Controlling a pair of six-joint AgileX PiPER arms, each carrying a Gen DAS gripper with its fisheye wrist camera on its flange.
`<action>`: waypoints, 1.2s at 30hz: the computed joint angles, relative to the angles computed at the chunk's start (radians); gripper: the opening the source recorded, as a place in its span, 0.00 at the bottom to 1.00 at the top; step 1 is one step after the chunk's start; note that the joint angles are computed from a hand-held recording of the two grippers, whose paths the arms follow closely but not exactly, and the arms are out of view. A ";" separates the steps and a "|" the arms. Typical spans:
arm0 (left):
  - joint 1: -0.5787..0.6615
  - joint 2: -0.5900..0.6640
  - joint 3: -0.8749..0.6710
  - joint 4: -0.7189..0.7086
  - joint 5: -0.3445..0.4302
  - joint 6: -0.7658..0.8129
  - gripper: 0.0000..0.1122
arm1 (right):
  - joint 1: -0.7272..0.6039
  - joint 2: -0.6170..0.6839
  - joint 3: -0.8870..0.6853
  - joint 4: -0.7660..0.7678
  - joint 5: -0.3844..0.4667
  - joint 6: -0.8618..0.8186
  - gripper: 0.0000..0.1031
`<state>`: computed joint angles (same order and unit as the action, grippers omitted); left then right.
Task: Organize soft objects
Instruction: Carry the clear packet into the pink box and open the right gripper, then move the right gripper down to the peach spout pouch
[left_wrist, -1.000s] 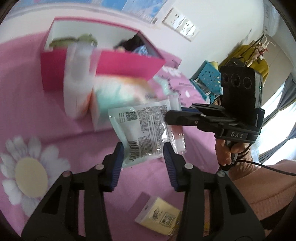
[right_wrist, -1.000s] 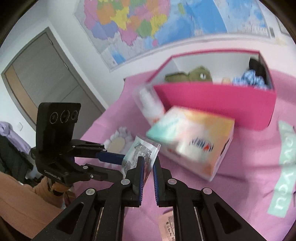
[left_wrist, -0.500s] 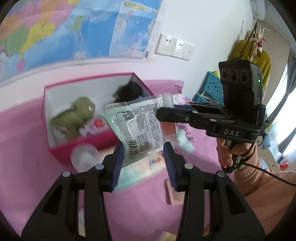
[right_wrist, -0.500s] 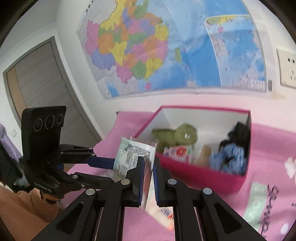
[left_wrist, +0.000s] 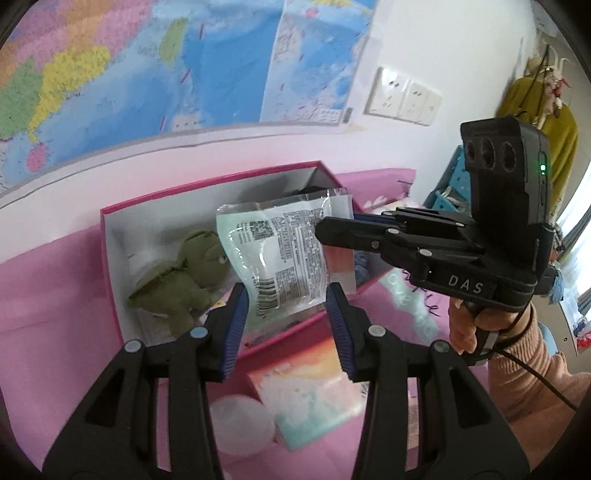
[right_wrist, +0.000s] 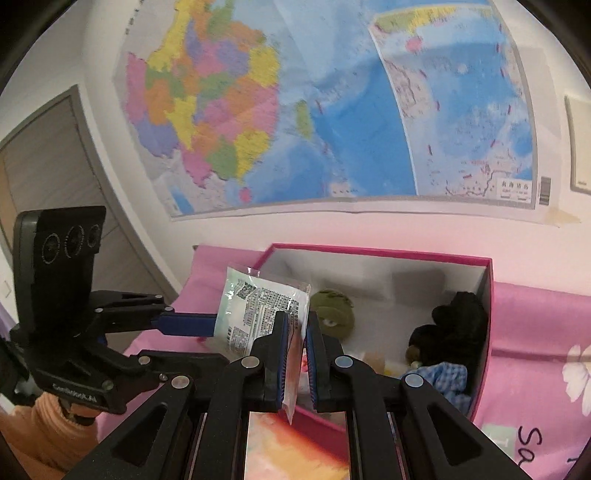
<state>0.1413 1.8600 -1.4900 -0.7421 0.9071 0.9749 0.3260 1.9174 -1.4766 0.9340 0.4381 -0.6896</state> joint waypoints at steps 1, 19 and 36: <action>-0.009 0.019 -0.019 0.021 -0.002 -0.022 0.41 | -0.002 0.020 -0.019 -0.021 0.002 0.022 0.09; 0.019 -0.037 0.122 -0.018 -0.128 0.011 0.41 | 0.012 -0.015 0.084 -0.217 -0.062 0.227 0.33; 0.152 -0.329 0.597 -0.244 0.094 0.485 0.45 | 0.002 -0.345 0.619 0.266 -0.037 -0.277 0.43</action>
<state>0.2932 1.5312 -0.8926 -0.9864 1.0008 1.4601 0.3283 1.5726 -0.8581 1.2003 0.4012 -0.9661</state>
